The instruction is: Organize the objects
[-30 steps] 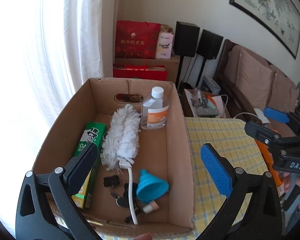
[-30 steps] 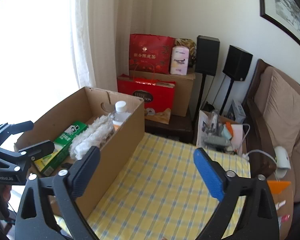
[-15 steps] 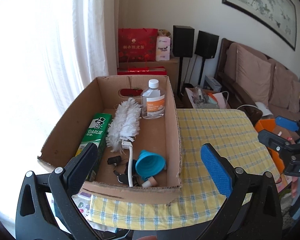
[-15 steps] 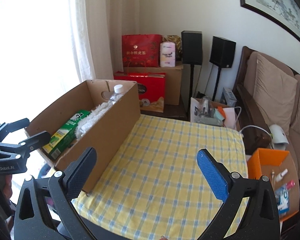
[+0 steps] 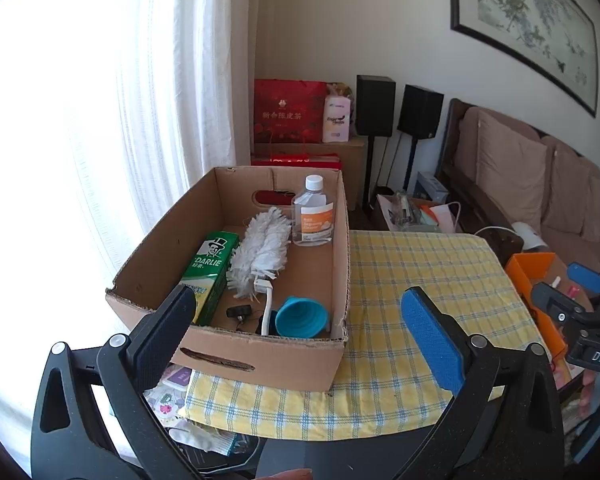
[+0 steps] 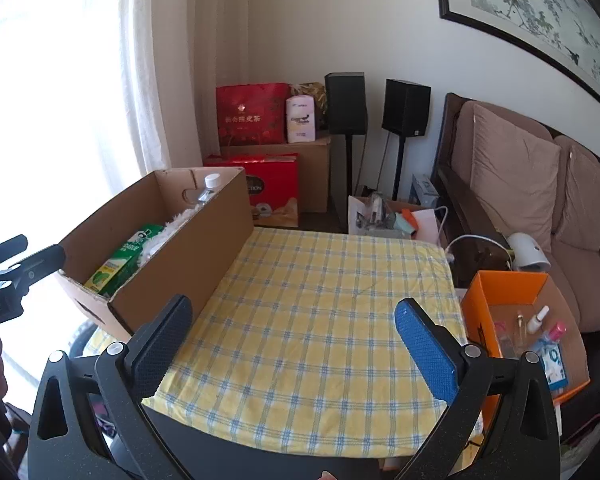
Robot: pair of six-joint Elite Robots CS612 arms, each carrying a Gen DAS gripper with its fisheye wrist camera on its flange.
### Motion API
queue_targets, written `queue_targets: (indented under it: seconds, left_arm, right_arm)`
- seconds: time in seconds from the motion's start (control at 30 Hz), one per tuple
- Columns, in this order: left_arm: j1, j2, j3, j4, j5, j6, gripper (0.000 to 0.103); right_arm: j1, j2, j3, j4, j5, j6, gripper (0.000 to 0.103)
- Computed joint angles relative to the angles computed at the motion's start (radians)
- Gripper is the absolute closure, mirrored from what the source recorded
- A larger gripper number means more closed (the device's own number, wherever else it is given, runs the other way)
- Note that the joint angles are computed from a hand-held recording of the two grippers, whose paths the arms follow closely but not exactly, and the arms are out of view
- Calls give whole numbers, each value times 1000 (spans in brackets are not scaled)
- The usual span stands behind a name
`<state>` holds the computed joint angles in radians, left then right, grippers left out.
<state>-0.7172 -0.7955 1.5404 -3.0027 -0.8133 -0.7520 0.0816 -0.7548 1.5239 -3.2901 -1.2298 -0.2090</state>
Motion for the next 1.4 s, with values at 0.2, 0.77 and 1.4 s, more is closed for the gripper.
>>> queue_targets:
  seconds: [0.2,0.77,1.4]
  left_arm:
    - [-4,-4,16,-23,-8,-12,0]
    - [-14,-21,42,41,20,-79,0]
    - [-18,-19,38,70,25,-86,0]
  right_arm:
    - [-9,-11,29,-30,-6,34,0]
    - [-3,-17,55,-58,-54,37,0]
    - [-3,-20,63,-40,-58,42,0]
